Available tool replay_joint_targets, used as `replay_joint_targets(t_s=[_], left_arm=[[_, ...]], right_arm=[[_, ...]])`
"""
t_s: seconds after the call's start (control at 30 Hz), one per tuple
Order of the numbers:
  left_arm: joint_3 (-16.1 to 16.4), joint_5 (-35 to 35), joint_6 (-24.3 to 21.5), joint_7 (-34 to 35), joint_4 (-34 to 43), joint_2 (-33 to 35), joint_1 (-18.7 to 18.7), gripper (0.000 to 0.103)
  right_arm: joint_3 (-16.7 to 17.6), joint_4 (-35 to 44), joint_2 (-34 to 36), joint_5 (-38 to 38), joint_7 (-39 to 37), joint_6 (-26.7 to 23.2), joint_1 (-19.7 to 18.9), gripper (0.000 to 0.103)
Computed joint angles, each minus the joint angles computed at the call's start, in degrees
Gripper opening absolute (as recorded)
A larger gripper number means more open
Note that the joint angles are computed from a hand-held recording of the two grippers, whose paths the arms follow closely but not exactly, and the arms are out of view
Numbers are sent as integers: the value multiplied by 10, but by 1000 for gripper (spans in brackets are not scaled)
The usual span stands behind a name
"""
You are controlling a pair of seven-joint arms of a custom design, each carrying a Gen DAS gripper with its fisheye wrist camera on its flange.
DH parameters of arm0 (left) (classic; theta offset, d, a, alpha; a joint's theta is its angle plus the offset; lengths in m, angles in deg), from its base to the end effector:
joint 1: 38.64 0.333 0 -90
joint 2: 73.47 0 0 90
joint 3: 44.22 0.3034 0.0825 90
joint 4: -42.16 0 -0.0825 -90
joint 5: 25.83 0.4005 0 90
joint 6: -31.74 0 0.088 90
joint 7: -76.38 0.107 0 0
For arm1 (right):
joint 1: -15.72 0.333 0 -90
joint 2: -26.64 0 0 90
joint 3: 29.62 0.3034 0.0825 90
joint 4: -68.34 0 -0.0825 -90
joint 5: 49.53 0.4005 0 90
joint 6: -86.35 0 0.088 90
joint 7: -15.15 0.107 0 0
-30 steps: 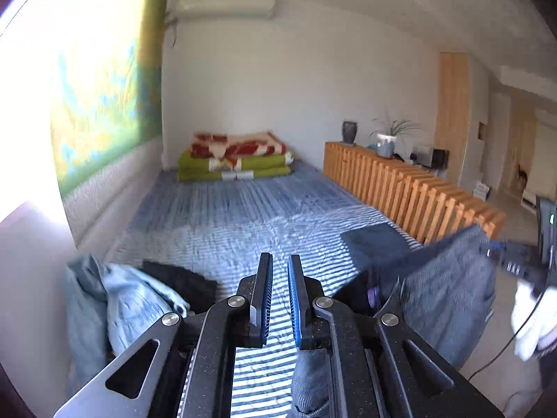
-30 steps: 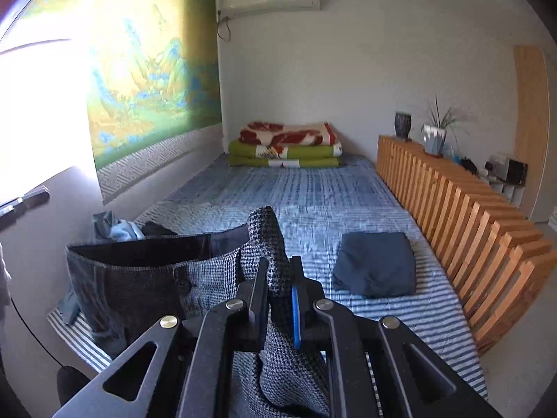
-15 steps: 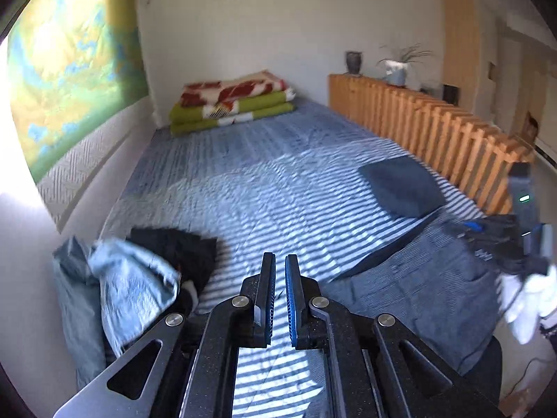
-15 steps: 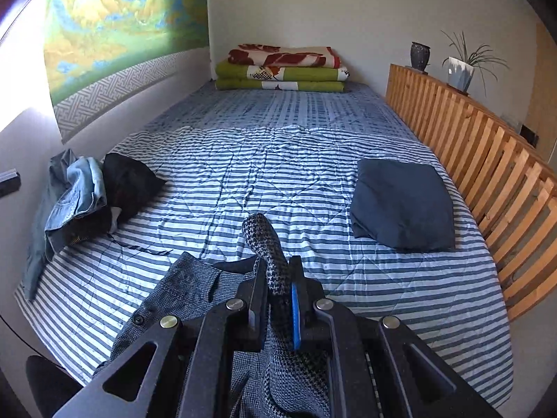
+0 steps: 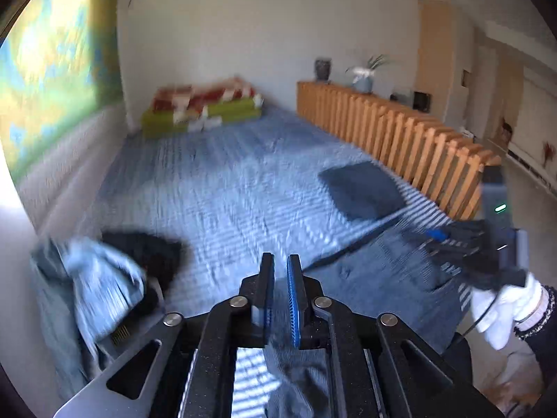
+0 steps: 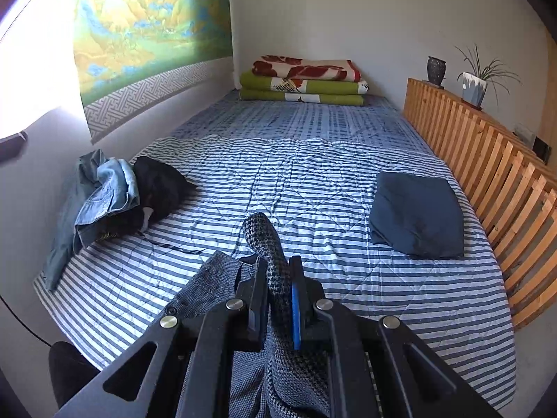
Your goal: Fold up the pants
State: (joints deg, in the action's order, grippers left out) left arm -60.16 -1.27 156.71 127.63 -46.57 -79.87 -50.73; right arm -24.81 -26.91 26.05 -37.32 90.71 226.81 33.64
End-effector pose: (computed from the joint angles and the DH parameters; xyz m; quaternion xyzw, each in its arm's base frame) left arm 0.5071 -0.2662 0.7610 -0.6638 0.6217 -0.3007 0.2872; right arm 0.5748 0.2412 0.6754 -0.7986 0.4514 -0.1821 0.3541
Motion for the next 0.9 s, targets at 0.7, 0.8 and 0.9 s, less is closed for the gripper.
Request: replay_joint_targets(t_s=[0.7,0.8,0.9], left_arm=[[95,-196,47,62,96,316,-3,12],[97,-229,128,43,-16,240,21,11],[95,-255,169,49,-76,206,43,12]], right_arm=[[1,225,253,-15,52,-142,-86,42],[6,285,294,9,56,-168,-105,45],[13,375,354,17,55,-221,-113,45]])
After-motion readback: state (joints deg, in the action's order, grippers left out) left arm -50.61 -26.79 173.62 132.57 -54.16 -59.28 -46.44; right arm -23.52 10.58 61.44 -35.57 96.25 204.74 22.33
